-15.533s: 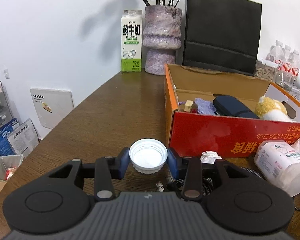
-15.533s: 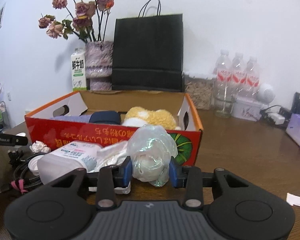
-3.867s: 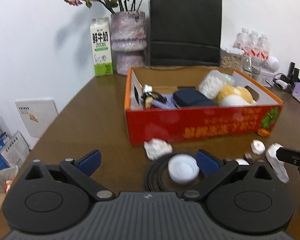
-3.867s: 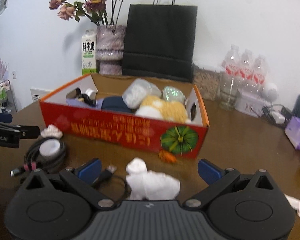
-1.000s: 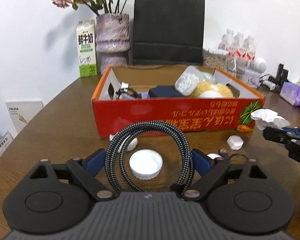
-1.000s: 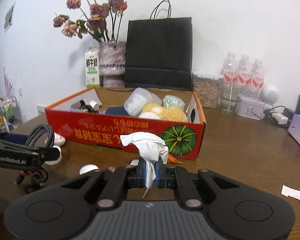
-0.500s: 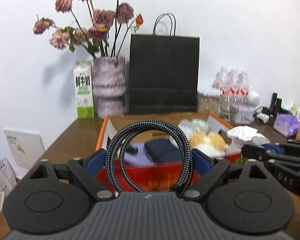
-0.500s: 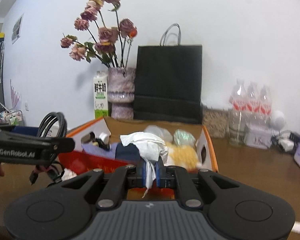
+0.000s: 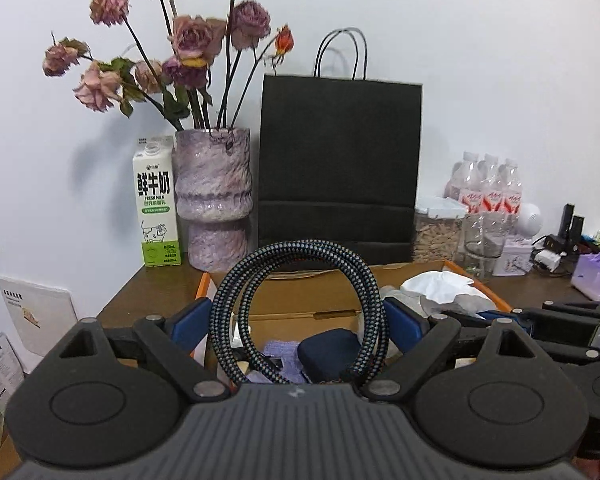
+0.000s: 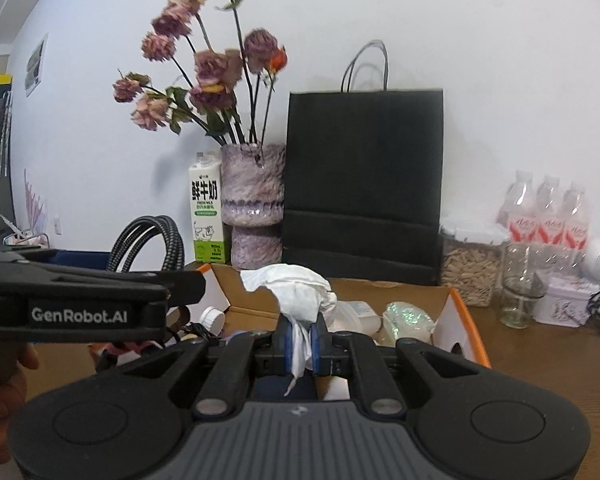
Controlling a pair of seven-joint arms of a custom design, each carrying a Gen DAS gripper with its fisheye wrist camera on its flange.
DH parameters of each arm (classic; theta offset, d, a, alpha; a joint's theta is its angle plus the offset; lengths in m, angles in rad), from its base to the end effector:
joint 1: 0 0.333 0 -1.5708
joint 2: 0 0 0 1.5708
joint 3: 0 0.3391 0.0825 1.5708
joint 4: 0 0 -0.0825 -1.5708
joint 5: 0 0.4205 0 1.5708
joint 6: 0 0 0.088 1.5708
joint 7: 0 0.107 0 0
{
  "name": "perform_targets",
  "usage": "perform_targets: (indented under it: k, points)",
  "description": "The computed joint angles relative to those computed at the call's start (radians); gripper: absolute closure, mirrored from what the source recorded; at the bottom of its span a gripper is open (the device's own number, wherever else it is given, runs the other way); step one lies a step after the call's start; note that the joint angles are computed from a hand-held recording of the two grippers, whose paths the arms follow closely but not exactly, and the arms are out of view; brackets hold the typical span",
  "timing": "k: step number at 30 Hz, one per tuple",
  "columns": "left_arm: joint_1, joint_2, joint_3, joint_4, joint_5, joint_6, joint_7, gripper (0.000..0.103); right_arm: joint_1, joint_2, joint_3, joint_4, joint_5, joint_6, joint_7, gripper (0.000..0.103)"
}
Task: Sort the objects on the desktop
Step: 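Carry braided cable and tissue over the box and open both grippers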
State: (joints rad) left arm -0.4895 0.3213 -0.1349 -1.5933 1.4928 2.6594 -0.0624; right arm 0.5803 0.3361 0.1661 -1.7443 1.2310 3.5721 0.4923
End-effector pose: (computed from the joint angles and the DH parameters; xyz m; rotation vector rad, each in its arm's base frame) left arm 0.5892 -0.4432 0.5240 -1.3993 1.5667 -1.0936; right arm 0.5806 0.3563 0.4958 -1.6104 1.1917 -0.8029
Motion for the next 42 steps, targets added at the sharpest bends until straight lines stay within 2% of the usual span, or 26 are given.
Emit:
perform_targets:
  k: [3, 7, 12, 17, 19, 22, 24, 25, 27, 28, 29, 30, 31, 32, 33, 34, 36, 42]
  points:
    - [0.015, 0.039, 0.002, 0.037, -0.049, 0.017, 0.052, 0.011, 0.015, 0.051, -0.03, 0.079, 0.091, -0.036, -0.097, 0.094]
    - [0.012, 0.084, 0.023, 0.08, -0.097, 0.034, 0.106, 0.011, 0.006, 0.107, -0.037, 0.161, 0.192, -0.06, -0.221, 0.094]
    - [-0.001, 0.114, 0.045, 0.102, -0.132, 0.048, 0.157, 0.011, -0.05, 0.145, 0.021, 0.222, 0.33, -0.061, -0.382, 0.094]
    - [-0.012, 0.124, 0.055, 0.106, -0.165, 0.044, 0.191, 0.011, -0.101, 0.153, 0.085, 0.223, 0.328, -0.046, -0.4, 0.094]
    - [-0.019, 0.127, 0.06, 0.107, -0.167, 0.036, 0.194, 0.011, -0.112, 0.15, 0.1, 0.21, 0.294, -0.043, -0.369, 0.094]
    - [-0.027, 0.129, 0.065, 0.109, -0.168, 0.026, 0.195, 0.011, -0.112, 0.147, 0.099, 0.2, 0.269, -0.04, -0.343, 0.093]
    - [-0.03, 0.13, 0.066, 0.11, -0.17, 0.015, 0.198, 0.01, -0.106, 0.147, 0.093, 0.191, 0.247, -0.03, -0.314, 0.088]
    - [-0.034, 0.129, 0.069, 0.109, -0.163, 0.009, 0.188, 0.006, -0.102, 0.144, 0.09, 0.176, 0.204, -0.02, -0.265, 0.087]
    - [-0.054, 0.122, 0.09, 0.103, -0.093, -0.005, 0.108, 0.0, -0.101, 0.131, 0.082, 0.133, 0.104, -0.01, -0.148, 0.066]
    - [-0.065, 0.116, 0.099, 0.098, -0.043, -0.017, 0.057, 0.0, -0.087, 0.135, 0.07, 0.135, 0.097, 0.014, -0.129, 0.06]
    - [-0.068, 0.11, 0.101, 0.092, -0.003, -0.023, 0.015, 0.0, -0.076, 0.139, 0.059, 0.133, 0.079, 0.04, -0.1, 0.049]
    - [-0.067, 0.104, 0.099, 0.086, 0.03, -0.024, -0.025, 0.0, -0.07, 0.141, 0.051, 0.134, 0.07, 0.056, -0.079, 0.03]
    - [-0.06, 0.102, 0.091, 0.085, 0.043, -0.022, -0.038, 0.0, -0.073, 0.138, 0.051, 0.123, 0.04, 0.057, -0.041, 0.016]
    - [-0.054, 0.101, 0.084, 0.083, 0.051, -0.021, -0.046, 0.0, -0.085, 0.131, 0.059, 0.095, -0.028, 0.06, 0.035, 0.0]
    - [-0.05, 0.101, 0.078, 0.083, 0.055, -0.022, -0.05, 0.0, -0.092, 0.125, 0.064, 0.067, -0.101, 0.072, 0.101, 0.0]
    - [-0.048, 0.1, 0.073, 0.082, 0.058, -0.029, -0.052, 0.0, -0.08, 0.125, 0.051, 0.063, -0.113, 0.079, 0.105, 0.0]
    - [-0.044, 0.098, 0.066, 0.079, 0.06, -0.041, -0.052, 0.0, -0.051, 0.129, 0.025, 0.066, -0.11, 0.093, 0.082, 0.0]
    - [-0.043, 0.087, 0.057, 0.057, 0.103, -0.066, -0.115, 0.0, -0.038, 0.118, 0.007, 0.049, -0.115, 0.087, 0.09, 0.0]
